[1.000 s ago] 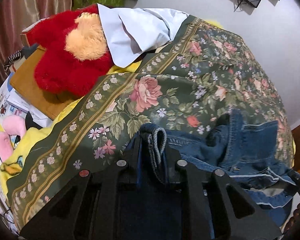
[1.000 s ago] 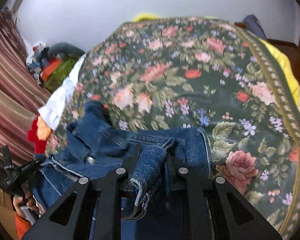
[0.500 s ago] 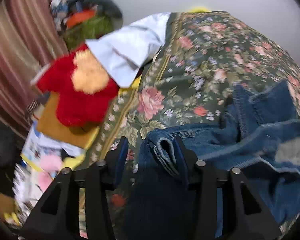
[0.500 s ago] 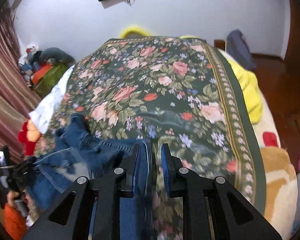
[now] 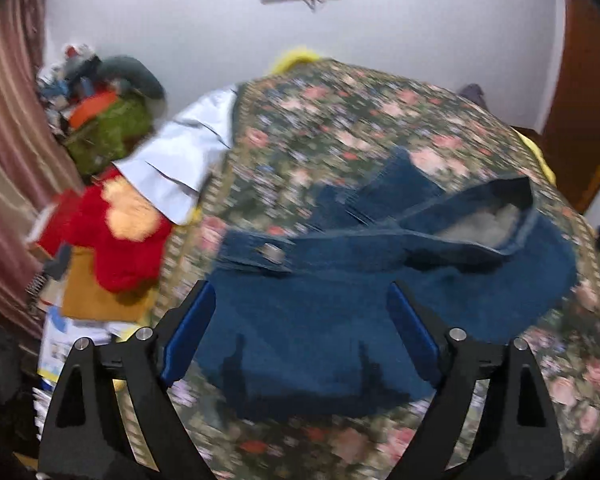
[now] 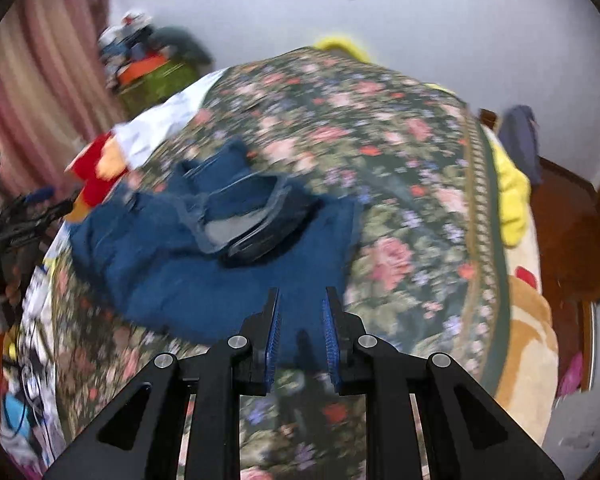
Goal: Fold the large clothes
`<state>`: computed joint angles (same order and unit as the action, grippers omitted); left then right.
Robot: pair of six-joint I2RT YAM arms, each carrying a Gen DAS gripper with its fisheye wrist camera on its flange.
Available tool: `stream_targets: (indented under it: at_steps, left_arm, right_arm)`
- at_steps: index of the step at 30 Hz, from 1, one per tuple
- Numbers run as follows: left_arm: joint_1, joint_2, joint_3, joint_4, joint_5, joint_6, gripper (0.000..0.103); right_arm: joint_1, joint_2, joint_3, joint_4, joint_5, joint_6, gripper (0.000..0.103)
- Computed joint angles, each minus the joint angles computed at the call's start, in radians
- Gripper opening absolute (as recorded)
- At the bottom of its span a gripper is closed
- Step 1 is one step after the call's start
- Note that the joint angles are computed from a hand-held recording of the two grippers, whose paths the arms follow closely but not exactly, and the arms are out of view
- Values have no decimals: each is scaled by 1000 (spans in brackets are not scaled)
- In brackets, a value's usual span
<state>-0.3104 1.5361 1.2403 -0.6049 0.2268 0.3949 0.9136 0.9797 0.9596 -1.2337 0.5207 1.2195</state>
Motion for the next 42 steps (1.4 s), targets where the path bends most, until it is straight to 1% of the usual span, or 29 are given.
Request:
stream_targets:
  at_steps: [3,5,9,11,12,16,18,19,20,22,23,25,26,27,29,30,32,36,38,40,42]
  left_arm:
    - [-39,22,-30,-4,-1,-12,88]
    - [-84,66,-45,23,-44,-20,88]
    - [-135,183,-15,54,-93,-39,88]
    - [-150,263,32,66,-121,-50,88]
    - [-155,301,58,74,-137,-59,88]
    - [-152,446,187,112,-232,-109,88]
    - [-136,513,262,132,-292,-144,88]
    - [-125,540,299,127,-307,-161,88]
    - [-110,568,339,116,-307,-183,88]
    - [-68,620,426,64,-258,-244,88]
    - [-52,629,450,44,-237,-266,88]
    - [-21,608,456,28,-186,-275,86]
    - [-9,577,432,38,-167,-264,86]
    - [9,531,395,59,-152,-242,86]
    - [40,457,344,78,-138,-204,86]
    - [61,419,321,82,-121,-187,86]
    - [94,371,301,74,-98,-166,87]
    - [162,288,238,47,-57,-85,88]
    - [176,265,196,33,-40,-41,89]
    - [185,241,133,31,-22,19,89]
    - [182,217,46,61,-31,64,89]
  right_arm:
    - [5,70,-13,98,-41,-50,16]
    - [-27,109,-44,185,-89,-91,16]
    - [-153,198,-122,405,-237,-221,16]
    - [-224,255,-135,480,-299,-283,16]
    - [-274,297,-133,524,-334,-335,16]
    - [-451,391,-96,616,-422,-487,16]
    - [-534,441,-55,622,-426,-533,16]
    - [-578,460,-38,629,-415,-554,16]
    - [-621,468,-34,651,-404,-579,16]
    - [-697,480,-36,702,-393,-615,16]
    - [-725,486,-33,707,-394,-623,16]
    - [-788,486,-46,729,-467,-617,16]
    - [-794,472,-57,742,-477,-606,16]
    - [-776,441,-75,749,-449,-597,16]
    - [-712,400,-79,723,-352,-589,16]
    - [-671,381,-75,696,-299,-583,16]
    - [-597,360,-54,628,-229,-560,16]
    - [-457,331,-12,519,-124,-512,16]
    - [-395,332,9,491,-120,-481,16]
    - [-356,352,21,494,-166,-466,16]
    - [-322,388,26,512,-215,-454,16]
